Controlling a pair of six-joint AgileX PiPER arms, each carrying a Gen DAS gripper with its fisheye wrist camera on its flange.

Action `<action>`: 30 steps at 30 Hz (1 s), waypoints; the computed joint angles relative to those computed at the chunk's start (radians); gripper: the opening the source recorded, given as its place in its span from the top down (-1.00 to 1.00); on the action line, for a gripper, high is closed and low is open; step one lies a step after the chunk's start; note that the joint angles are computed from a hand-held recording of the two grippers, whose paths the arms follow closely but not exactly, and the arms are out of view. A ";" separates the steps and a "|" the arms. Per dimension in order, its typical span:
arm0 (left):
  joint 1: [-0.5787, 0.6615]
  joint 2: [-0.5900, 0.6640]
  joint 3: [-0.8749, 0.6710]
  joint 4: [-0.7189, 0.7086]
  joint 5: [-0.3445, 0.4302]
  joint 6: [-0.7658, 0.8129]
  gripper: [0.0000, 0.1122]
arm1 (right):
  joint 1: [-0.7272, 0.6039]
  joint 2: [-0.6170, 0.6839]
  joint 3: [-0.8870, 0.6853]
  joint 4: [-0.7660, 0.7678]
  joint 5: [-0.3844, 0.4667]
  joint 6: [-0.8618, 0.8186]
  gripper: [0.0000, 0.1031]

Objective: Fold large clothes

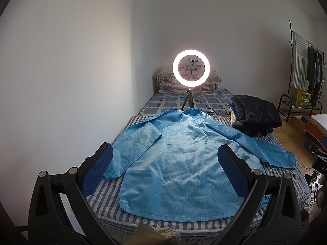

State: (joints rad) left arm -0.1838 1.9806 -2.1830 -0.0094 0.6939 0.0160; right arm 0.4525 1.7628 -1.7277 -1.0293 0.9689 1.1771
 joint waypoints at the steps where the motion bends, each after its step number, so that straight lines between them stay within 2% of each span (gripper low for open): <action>1: 0.001 0.003 -0.007 0.000 0.005 0.000 -0.84 | 0.001 0.001 -0.002 0.001 0.000 -0.002 -0.99; 30: 0.003 0.017 -0.012 -0.003 0.010 -0.004 -0.84 | 0.016 0.016 -0.040 0.019 0.009 -0.031 -0.99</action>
State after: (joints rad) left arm -0.1811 1.9976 -2.1952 -0.0129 0.7036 0.0121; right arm 0.4681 1.7788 -1.7676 -1.0103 0.9780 1.1458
